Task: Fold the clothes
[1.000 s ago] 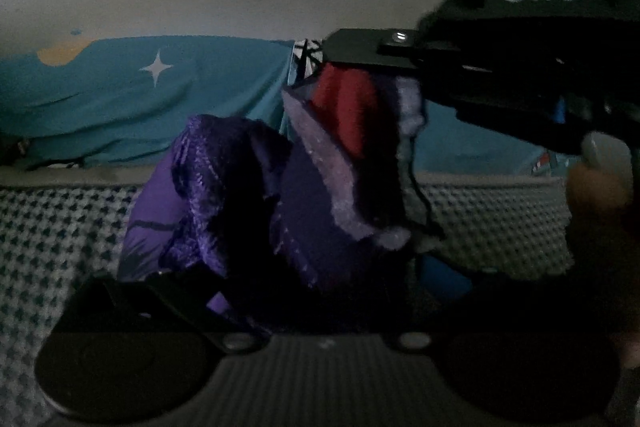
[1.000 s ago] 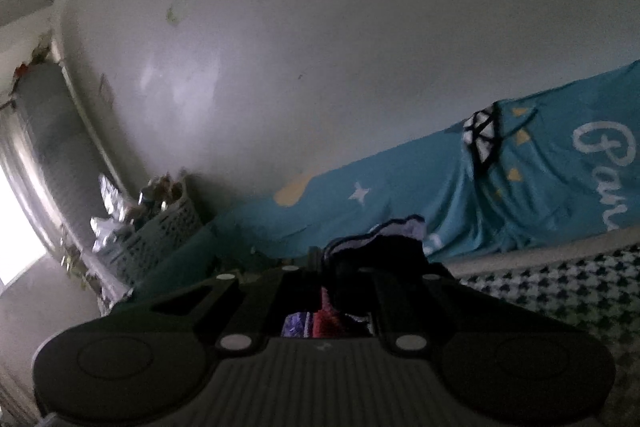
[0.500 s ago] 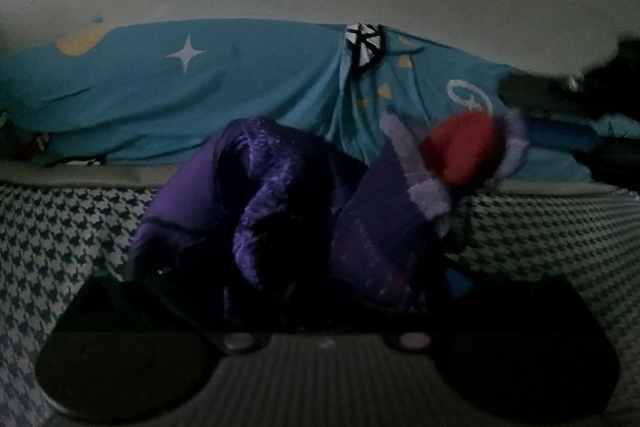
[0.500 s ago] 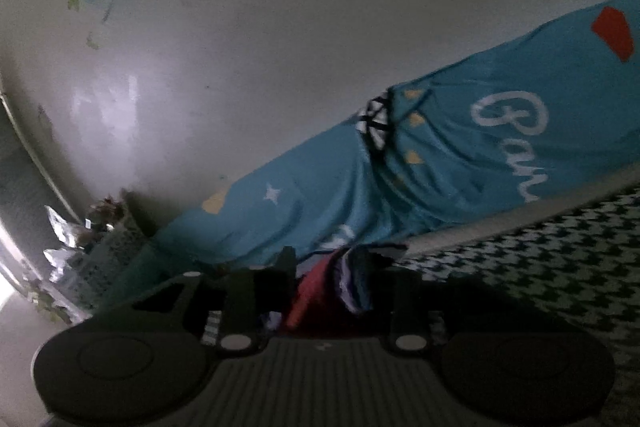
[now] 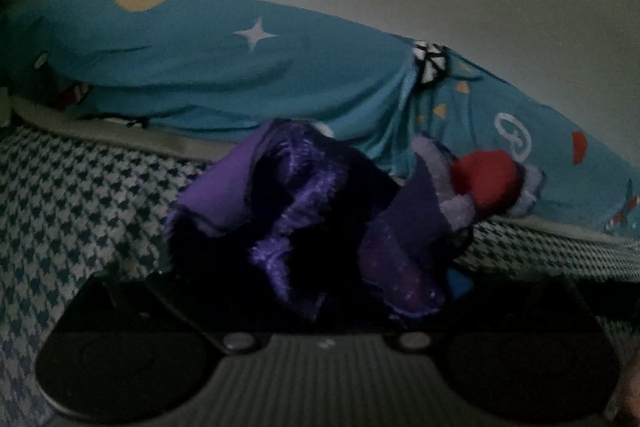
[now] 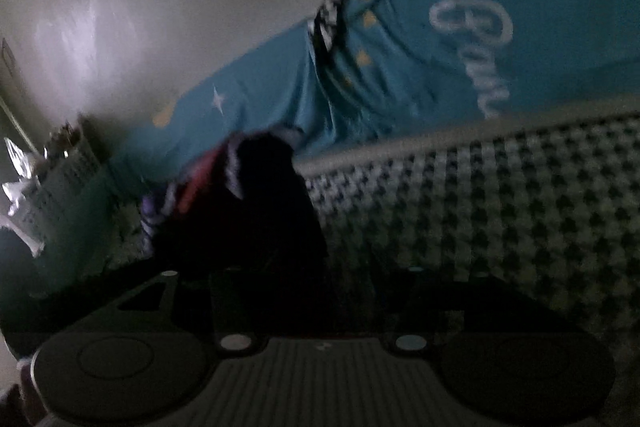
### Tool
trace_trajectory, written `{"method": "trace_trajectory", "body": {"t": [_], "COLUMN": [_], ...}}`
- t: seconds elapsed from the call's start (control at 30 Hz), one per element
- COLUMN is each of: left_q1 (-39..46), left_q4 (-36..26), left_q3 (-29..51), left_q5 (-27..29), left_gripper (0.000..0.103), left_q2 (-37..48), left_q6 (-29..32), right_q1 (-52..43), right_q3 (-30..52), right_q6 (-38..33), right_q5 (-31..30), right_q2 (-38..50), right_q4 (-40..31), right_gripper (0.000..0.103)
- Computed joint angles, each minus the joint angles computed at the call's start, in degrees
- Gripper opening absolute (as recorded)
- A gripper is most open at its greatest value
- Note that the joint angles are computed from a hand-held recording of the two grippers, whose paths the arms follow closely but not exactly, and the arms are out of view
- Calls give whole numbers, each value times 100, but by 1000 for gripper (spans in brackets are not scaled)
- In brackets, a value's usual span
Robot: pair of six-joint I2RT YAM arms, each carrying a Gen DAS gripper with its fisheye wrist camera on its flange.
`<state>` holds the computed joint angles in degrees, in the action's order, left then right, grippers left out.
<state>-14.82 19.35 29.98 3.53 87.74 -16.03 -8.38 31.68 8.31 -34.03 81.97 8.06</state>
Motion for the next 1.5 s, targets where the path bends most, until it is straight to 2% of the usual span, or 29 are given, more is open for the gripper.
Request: {"method": "trace_trajectory", "body": {"t": [0.23, 0.6, 0.93, 1.0, 1.03, 1.1, 1.23, 1.37, 1.5], "left_q1": [351, 937, 1672, 1751, 1760, 1775, 1764, 1684, 1704], "left_q4": [-130, -280, -608, -658, -672, -698, -717, -711, -727], "left_q3": [-66, -187, -161, -141, -141, -143, -159, -190, -263], "left_q5": [312, 510, 907, 922, 910, 882, 798, 752, 1102], "left_gripper": [103, 103, 103, 103, 103, 103, 103, 103, 103], "left_q2": [-146, -369, -498, -501, -513, -540, -608, -758, -1098], "left_q6": [-47, 46, 234, 255, 268, 293, 356, 370, 255], "right_q1": [416, 957, 1509, 1596, 1629, 1717, 1790, 1828, 1654], "right_q3": [-5, 46, 62, 38, 24, -29, -72, -153, -435], "right_q6": [211, 1206, 2068, 2136, 2128, 2042, 2011, 1851, 1845], "right_q5": [-53, -188, -278, -293, -313, -235, -89, 198, 490], "right_q2": [508, 1406, 2040, 2089, 2103, 2030, 1937, 1607, 986], "right_q4": [409, 1541, 2755, 2927, 3006, 3056, 3116, 2980, 3056], "right_gripper": [54, 63, 63, 59, 50, 44, 24, 15, 10]}}
